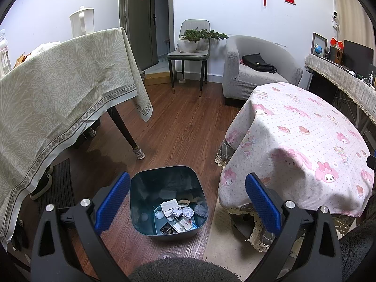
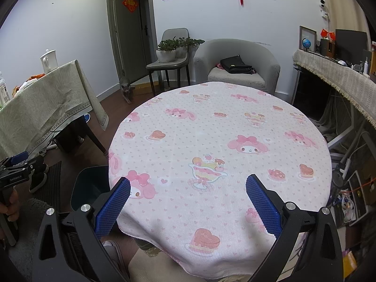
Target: Collect trash
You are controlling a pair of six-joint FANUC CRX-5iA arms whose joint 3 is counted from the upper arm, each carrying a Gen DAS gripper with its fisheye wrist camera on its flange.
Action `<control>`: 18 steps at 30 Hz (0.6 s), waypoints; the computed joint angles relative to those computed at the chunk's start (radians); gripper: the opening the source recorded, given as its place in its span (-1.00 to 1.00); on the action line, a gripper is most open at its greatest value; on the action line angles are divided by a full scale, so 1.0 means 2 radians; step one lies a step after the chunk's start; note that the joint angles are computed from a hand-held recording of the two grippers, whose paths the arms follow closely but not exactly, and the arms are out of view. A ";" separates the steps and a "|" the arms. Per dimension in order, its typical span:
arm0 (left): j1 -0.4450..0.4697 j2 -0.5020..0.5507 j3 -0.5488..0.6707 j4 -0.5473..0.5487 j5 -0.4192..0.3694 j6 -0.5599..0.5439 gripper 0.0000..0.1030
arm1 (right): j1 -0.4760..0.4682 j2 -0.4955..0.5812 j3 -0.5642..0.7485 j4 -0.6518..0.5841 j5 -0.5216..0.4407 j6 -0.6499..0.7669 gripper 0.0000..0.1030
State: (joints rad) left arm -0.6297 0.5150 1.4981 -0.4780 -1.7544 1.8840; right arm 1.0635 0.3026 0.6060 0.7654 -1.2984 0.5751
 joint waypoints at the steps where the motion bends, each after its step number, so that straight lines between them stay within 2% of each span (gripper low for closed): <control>1: 0.000 0.000 0.000 0.000 0.000 0.000 0.93 | 0.000 0.000 0.000 0.000 0.000 0.000 0.93; 18: -0.001 0.008 0.015 -0.002 -0.007 -0.003 0.93 | 0.000 0.001 0.003 -0.001 -0.002 0.001 0.93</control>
